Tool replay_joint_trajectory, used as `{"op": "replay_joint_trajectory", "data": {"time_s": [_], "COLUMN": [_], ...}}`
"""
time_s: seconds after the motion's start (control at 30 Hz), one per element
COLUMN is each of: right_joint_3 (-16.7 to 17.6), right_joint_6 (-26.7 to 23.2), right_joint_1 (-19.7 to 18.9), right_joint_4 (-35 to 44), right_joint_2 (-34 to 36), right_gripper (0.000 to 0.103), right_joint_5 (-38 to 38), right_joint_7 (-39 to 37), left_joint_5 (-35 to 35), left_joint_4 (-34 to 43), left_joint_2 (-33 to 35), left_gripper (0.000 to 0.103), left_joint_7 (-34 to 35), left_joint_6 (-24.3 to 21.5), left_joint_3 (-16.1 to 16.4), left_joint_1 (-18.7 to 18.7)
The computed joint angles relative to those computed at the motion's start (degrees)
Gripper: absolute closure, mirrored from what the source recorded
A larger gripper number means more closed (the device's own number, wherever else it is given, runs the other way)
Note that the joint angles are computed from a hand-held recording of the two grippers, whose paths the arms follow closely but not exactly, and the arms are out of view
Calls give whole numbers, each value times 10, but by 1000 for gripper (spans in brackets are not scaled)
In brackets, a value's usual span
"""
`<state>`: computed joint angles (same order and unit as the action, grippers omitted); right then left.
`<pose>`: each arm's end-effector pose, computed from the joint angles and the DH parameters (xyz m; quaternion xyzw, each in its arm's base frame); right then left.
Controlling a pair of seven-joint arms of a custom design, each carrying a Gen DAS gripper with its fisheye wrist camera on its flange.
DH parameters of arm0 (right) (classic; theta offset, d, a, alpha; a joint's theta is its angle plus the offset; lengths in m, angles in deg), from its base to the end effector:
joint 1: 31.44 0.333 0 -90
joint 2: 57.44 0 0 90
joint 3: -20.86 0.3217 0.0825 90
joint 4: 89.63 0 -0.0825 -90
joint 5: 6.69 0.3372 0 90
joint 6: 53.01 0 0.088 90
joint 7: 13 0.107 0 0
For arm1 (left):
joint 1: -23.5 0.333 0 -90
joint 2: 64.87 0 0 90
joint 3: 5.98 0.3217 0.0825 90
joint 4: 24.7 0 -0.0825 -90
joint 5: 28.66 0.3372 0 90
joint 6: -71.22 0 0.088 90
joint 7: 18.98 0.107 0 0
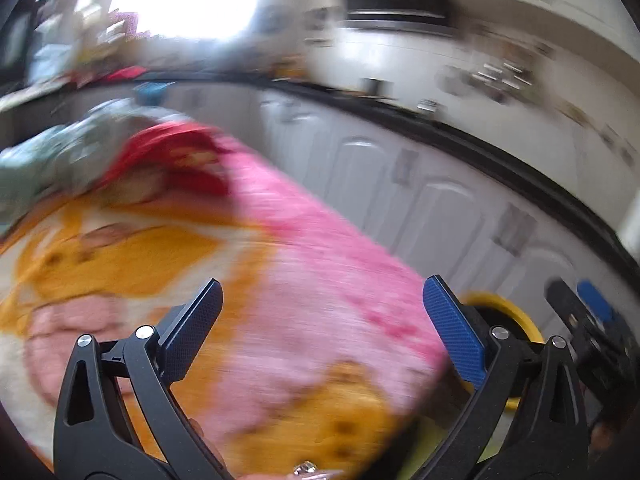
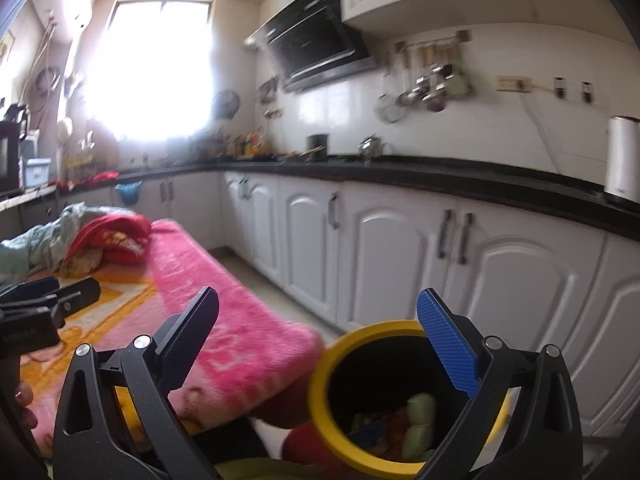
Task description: Collect trash
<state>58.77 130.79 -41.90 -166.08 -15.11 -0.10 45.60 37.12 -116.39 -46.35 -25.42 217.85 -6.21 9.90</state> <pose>0.7181 0.1505 0.5211 -0.6820 0.4242 -0.3089 0.5094 0.6346 -0.1696 0.5308 -0.7746 0.3879 -0.3333 0.3721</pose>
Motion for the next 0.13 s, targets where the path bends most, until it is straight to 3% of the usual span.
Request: {"op": "replay_joint_trajectory", "data": {"time_s": [0.07,0.13], "right_joint_3": [-2,3], "right_joint_6": [-74,-192], "right_joint_1": [30,81], "right_joint_4": [50,132], "right_joint_2": [10,35], "right_gripper": [6,6], "right_joint_5": [3,-1], "right_joint_7": [2,-13], "left_joint_5": [-9,-44], "left_joint_4": [-74,-149], "left_joint_2": [-62,-126], "left_gripper": [11,11], "left_joint_7": [-38,-34], "left_joint_6": [-42,-124], "left_joint_3": [15,22], "left_joint_1": [21,54]}}
